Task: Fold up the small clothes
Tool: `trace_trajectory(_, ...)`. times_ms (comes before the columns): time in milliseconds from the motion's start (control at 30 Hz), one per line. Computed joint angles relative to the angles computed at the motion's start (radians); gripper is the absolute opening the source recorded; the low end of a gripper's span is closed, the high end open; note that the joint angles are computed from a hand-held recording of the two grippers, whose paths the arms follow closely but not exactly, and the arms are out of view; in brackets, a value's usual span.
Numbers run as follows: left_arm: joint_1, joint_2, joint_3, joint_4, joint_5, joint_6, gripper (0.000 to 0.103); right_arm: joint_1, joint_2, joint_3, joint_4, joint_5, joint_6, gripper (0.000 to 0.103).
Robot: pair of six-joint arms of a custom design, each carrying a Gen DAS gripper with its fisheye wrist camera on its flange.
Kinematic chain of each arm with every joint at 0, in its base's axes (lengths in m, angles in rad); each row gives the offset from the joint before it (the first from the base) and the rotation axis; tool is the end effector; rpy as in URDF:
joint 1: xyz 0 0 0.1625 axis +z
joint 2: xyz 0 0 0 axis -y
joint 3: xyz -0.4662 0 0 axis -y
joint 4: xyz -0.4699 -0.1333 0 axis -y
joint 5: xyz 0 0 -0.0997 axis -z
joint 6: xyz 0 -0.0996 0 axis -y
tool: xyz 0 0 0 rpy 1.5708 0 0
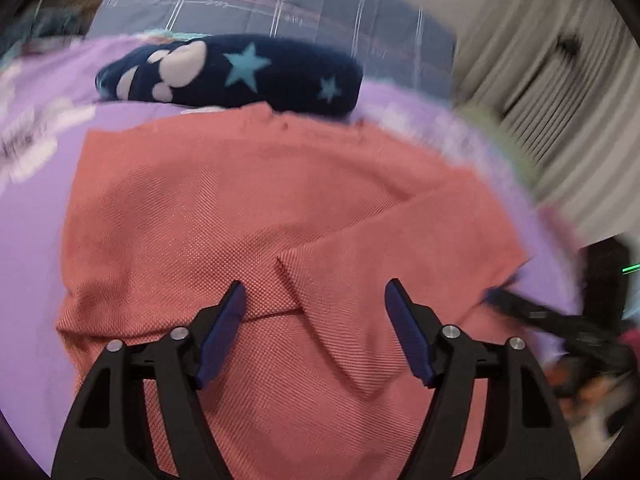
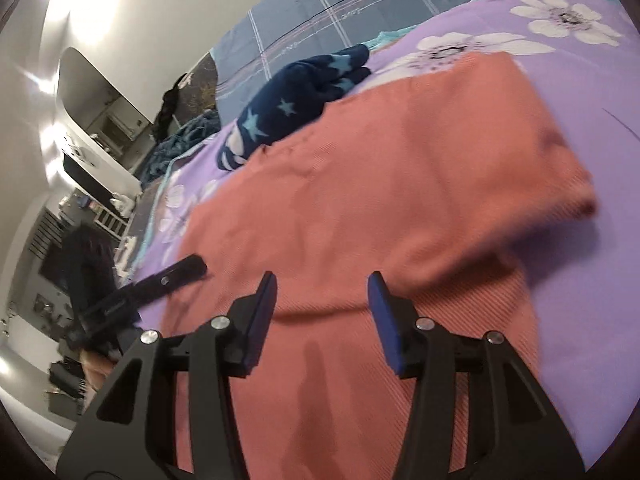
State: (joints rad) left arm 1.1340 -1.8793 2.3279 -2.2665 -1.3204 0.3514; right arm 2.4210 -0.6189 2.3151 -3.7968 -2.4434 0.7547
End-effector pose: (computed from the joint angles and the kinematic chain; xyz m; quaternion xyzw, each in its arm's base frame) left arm -0.0270 -0.4312 0.3337 0.3639 0.9150 -0.1275 0.1186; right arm 0.3677 -0.2471 -0.0381 -0.0688 -0.8790 0.4582 0.1128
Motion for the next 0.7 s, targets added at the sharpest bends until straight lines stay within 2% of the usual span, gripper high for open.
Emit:
trace_trajectory(67, -0.069, -0.01, 0.058, -0.074, 0.151, 0.029, 0.045, -0.004, 0.026, 0.001, -0.03, 0.017, -0.021, 0.05)
trace_trajectory(100, -0.104, -0.016, 0.086, -0.103, 0.21, 0.04, 0.04, -0.002, 0.039, 0.003, -0.053, 0.015, -0.033, 0.05)
trace_trajectory(167, -0.142, -0.039, 0.107, -0.118, 0.236, 0.044, 0.004, -0.007, 0.052, 0.002, -0.096, 0.025, -0.058, 0.052)
trace_trajectory(233, -0.176, -0.058, 0.113, -0.114, 0.233, 0.034, 0.003, -0.015, 0.06, 0.003, -0.133, 0.045, -0.083, 0.056)
trace_trajectory(400, -0.282, -0.103, 0.085, -0.177, 0.219, 0.042, 0.003, -0.014, 0.067, 0.001, -0.147, 0.045, -0.095, 0.056)
trace_trajectory(500, -0.327, -0.095, 0.042, -0.222, 0.235, 0.067, 0.003, -0.013, 0.068, 0.001, -0.151, 0.044, -0.096, 0.057)
trace_trajectory(600, -0.331, -0.064, 0.014, -0.283, 0.323, 0.107, 0.003, -0.012, 0.069, 0.002, -0.153, 0.044, -0.097, 0.057)
trace_trajectory(700, -0.258, -0.019, -0.021, -0.271, 0.377, 0.117, 0.003, -0.013, 0.07, 0.002, -0.155, 0.047, -0.1, 0.058)
